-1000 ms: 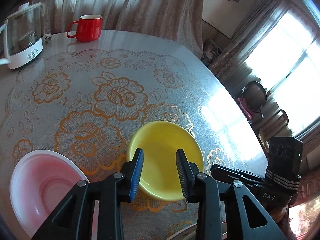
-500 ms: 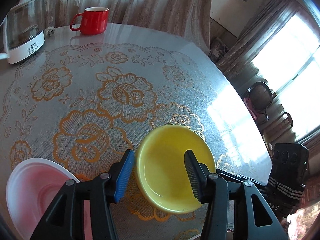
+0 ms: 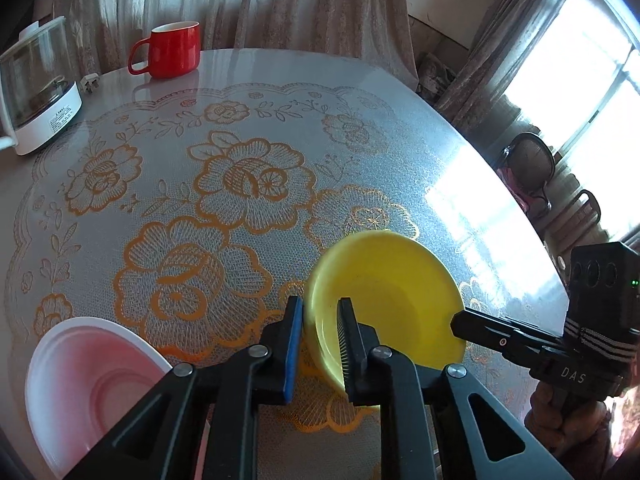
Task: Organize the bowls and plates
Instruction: 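Lift the yellow bowl with the right tool and carry it over the steel bowl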
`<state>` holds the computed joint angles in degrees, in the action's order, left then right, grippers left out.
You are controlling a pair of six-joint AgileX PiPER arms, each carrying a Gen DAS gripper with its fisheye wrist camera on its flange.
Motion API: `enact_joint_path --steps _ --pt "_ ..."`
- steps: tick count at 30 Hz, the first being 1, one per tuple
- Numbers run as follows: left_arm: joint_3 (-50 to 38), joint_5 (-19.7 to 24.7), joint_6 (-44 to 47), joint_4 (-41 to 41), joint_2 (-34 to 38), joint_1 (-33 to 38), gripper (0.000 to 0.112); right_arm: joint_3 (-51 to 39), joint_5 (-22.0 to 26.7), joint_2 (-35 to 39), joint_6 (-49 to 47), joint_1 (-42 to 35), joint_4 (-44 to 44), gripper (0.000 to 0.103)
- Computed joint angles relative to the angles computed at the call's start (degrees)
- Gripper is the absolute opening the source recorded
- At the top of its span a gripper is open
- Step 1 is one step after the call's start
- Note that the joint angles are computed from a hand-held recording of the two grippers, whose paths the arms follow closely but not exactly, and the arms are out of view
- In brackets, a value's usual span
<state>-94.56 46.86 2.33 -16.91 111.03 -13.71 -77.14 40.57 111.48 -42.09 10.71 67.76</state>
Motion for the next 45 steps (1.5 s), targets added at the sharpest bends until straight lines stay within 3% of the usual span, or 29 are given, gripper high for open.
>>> enact_joint_path --steps 2,5,8,18,27,35,42,45 --pt "1.3 -1.2 0.8 -0.9 -0.6 -0.3 0.022 0.0 -0.4 0.0 1.1 -0.1 -0.8 0.013" --pt "-0.2 1.4 0.1 -1.3 1.2 -0.5 0.028 -0.3 0.8 0.3 2.3 -0.5 -1.4 0.013" --pt "1.7 0.2 -1.3 2.1 -0.3 -2.1 0.016 0.2 0.6 -0.5 3.2 -0.5 -2.8 0.013" --pt "3.4 0.5 -0.6 2.1 -6.8 -3.8 0.012 3.1 0.2 -5.4 3.7 -1.4 -4.1 0.011" --pt "14.1 -2.8 -3.9 2.4 -18.6 -6.4 0.012 9.1 1.5 -15.3 2.8 -2.0 -3.7 0.011" --pt "27.1 -8.5 -10.1 2.7 -32.4 -9.0 0.012 15.9 0.1 -24.6 3.2 0.2 -3.7 0.011" --pt "36.2 -11.1 -29.6 20.0 -43.4 -17.7 0.012 22.5 -3.8 -33.4 5.4 5.1 -5.8 0.011" --pt "39.1 -9.6 -41.8 30.8 -46.4 -23.4 0.012 25.5 -5.1 -36.7 6.8 6.9 -6.6 0.011"
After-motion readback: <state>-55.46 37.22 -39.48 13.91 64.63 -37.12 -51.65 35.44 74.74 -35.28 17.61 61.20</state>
